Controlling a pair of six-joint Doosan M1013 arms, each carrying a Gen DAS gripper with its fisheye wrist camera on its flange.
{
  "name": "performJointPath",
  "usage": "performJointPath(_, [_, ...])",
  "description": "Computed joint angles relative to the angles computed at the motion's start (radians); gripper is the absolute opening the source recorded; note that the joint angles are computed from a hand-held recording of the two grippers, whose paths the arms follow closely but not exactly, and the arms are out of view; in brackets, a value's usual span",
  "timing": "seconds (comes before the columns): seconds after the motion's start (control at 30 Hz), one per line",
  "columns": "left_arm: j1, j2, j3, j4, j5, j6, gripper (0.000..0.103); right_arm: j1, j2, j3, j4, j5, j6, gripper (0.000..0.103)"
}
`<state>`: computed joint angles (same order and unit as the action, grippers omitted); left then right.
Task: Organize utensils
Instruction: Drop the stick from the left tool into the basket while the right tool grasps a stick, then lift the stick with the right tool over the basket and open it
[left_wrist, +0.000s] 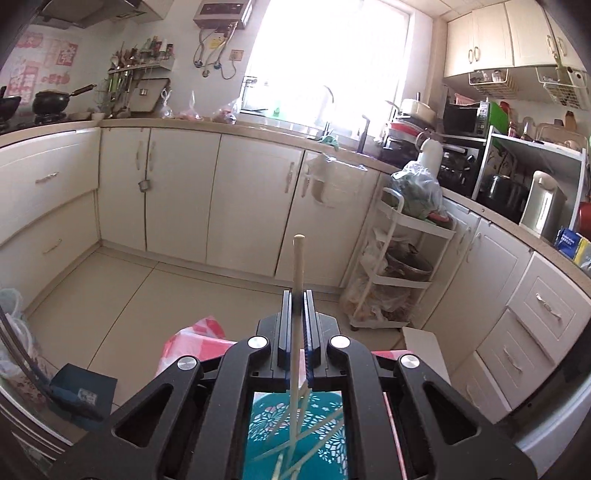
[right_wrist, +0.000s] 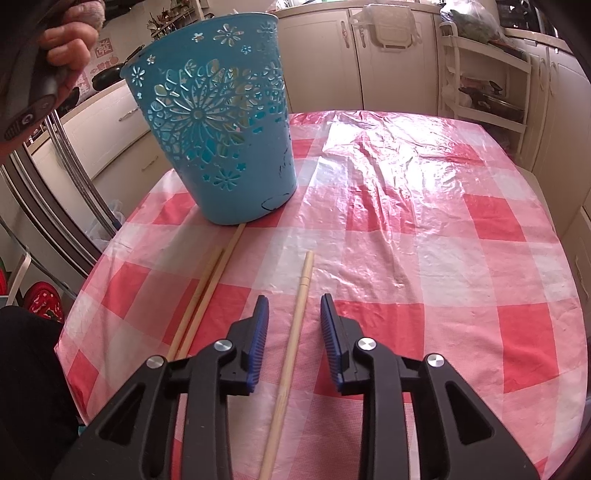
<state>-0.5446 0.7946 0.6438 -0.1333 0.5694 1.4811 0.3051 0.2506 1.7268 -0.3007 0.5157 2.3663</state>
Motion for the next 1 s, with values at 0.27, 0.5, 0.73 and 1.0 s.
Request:
performJointPath(0.27, [0.009,-0.055,0.130,-0.004,0.024,0.067,0.018,-0.001,-0.001,0.001,0.003,-0.002,-0.004,0.030])
performJointPath(0.5, [0.024,-0.232,0.453,0.113,-0.169,-0.040,0.060,0.001,-0.004,0.005,-0.004,-0.001,0.005,0.030])
performJointPath(0.73, [0.044,-0.285,0.603,0.397,-0.188,-0.306,0.068,0.042,0.010,-0.020,-0.183,0.111,0.084,0.011])
performJointPath(1.0, [0.066,-0.260,0.576,0.235,-0.097,-0.202,0.069,-0.001,-0.048,0.034,0.017,0.007,0.047,0.006])
